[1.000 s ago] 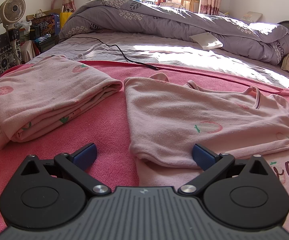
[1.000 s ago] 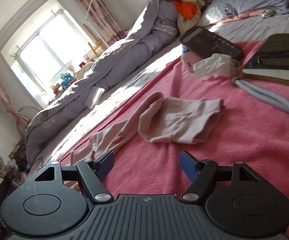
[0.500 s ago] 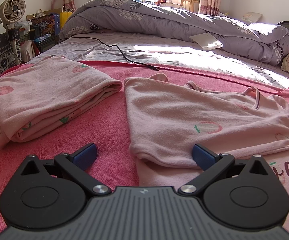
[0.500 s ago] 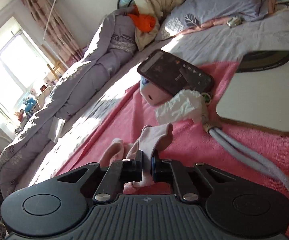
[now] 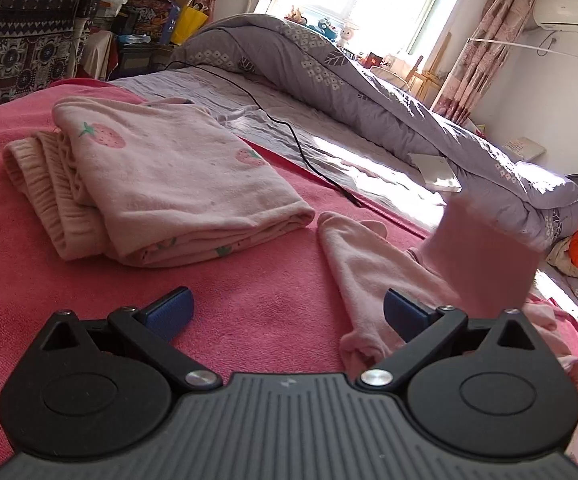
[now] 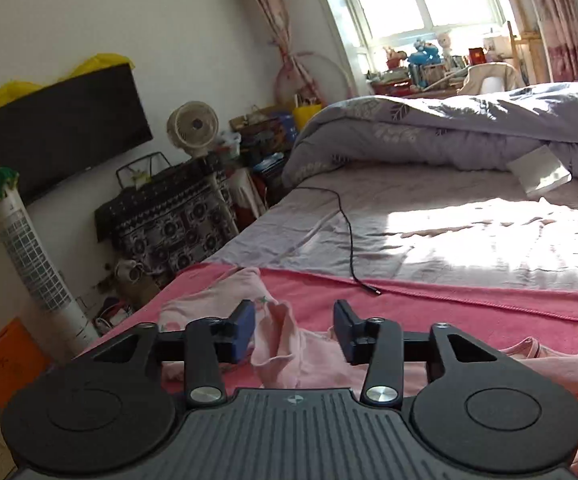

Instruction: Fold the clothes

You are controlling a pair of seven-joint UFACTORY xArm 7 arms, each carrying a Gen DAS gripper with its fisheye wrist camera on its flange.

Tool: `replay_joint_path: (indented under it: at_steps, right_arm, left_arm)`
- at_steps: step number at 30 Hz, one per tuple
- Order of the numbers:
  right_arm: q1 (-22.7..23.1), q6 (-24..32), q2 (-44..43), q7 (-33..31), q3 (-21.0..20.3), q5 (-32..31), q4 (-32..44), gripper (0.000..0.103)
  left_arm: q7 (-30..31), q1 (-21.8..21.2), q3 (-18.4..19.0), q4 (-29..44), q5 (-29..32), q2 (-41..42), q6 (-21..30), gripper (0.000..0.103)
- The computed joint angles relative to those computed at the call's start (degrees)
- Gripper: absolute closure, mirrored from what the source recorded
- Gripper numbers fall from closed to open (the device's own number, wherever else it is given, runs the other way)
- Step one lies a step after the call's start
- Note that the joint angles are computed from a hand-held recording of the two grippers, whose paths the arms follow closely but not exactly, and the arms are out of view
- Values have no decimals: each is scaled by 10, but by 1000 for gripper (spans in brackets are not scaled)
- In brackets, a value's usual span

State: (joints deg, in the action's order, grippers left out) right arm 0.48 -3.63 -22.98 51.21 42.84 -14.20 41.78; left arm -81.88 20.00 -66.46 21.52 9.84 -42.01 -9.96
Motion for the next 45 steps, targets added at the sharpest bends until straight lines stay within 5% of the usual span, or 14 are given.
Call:
replay_joint_path:
  at_steps: [2, 5, 10, 14, 20, 24, 26, 28, 30, 39, 41, 42, 43, 45]
  right_arm:
    - [-53, 0, -25, 24, 50, -3, -18, 29]
    - [-76, 69, -122, 62, 69, -3, -65, 24]
    - [-29, 229, -262, 100, 76, -45, -161, 15]
    - [15, 311, -305, 133, 74, -64, -223, 15]
    - [17, 419, -298, 138, 135, -148, -228, 15]
    - [-23, 402, -266, 155, 168, -223, -210, 14]
    - [-38, 376, -239, 158, 166, -254, -202, 34]
    - [-52, 393, -195, 149, 171, -267, -178, 93]
    - [-49, 427, -192, 165, 185, -279, -171, 92]
    - [113, 369, -208, 151, -10, -294, -259, 84]
    - [194, 353, -271, 120, -107, -250, -302, 65]
    - [229, 348, -316, 103, -152, -221, -326, 39]
    - [257, 338, -372, 87, -194, -194, -354, 25]
    - [257, 317, -443, 81, -239, -164, -378, 25]
  left_arm:
    - [4, 5, -7, 8, 4, -5, 12, 1]
    - [4, 11, -18, 17, 12, -15, 22, 1]
    - [-9, -2, -19, 20, 20, -66, 51, 1]
    - [7, -2, -28, 40, 51, -85, 69, 1]
    - [57, 22, -48, 104, 92, 7, 169, 1]
    - [47, 16, -38, 96, 101, 29, 162, 0]
    - [44, 16, -39, 97, 107, 31, 165, 0]
    - [39, 15, -37, 95, 111, 32, 163, 0]
    - [37, 14, -34, 94, 114, 36, 161, 0]
    - [34, 15, -30, 96, 126, 45, 161, 0]
    - [32, 15, -30, 96, 127, 47, 161, 0]
    - [33, 16, -30, 97, 127, 48, 161, 0]
    - [32, 16, -30, 98, 128, 49, 162, 0]
    - [32, 16, -31, 99, 129, 50, 165, 0]
